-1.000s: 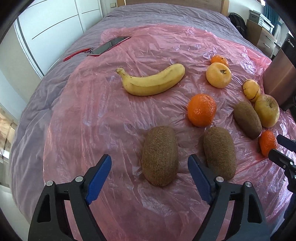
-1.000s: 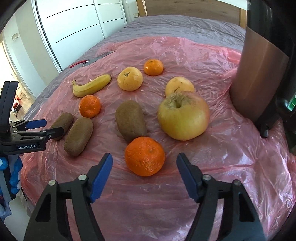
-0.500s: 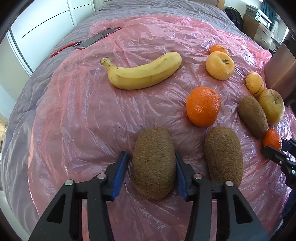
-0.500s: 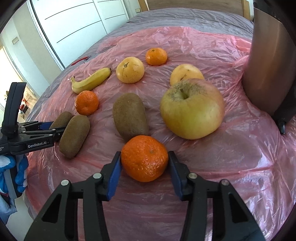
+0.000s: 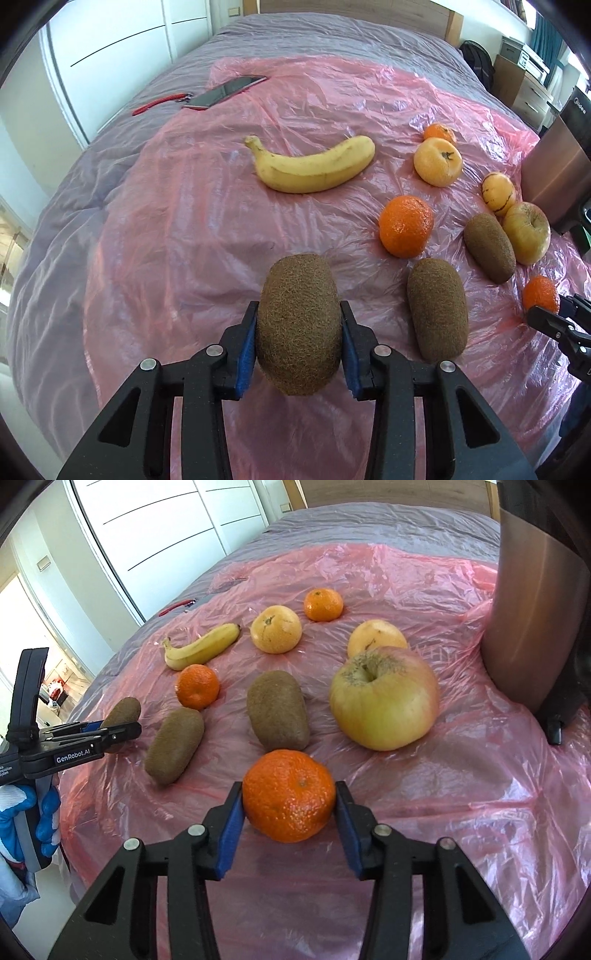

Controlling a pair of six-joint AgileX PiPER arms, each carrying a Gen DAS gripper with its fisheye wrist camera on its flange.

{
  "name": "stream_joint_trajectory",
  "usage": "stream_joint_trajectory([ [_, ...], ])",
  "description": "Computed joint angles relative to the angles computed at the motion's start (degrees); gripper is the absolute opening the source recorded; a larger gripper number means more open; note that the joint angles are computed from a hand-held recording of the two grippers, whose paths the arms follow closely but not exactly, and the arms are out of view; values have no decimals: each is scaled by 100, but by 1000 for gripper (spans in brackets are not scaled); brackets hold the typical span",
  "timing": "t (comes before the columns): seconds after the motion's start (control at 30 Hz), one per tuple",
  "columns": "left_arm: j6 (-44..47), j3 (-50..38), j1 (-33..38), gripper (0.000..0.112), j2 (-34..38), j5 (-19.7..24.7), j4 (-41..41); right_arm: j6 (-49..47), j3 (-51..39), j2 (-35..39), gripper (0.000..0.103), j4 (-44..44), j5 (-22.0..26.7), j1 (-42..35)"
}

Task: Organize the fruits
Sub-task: 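Grasp a brown kiwi with the left tool while the right tool grasps a mandarin, then carry kiwi and mandarin to the green tray and open both tools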

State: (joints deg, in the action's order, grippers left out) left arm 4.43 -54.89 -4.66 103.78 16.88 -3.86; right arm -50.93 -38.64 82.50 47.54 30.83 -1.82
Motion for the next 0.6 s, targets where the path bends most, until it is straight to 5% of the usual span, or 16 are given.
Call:
stream_joint_trajectory([
  [0.3,-988,621,-381,35,-1161,282,734,-255,350,-1255,0,-225,1030,-947],
  [0.6,-2720,304,-2376,35,-1859,1054,1515,-1873,-86,-1840,0,-237,3182,-4244],
])
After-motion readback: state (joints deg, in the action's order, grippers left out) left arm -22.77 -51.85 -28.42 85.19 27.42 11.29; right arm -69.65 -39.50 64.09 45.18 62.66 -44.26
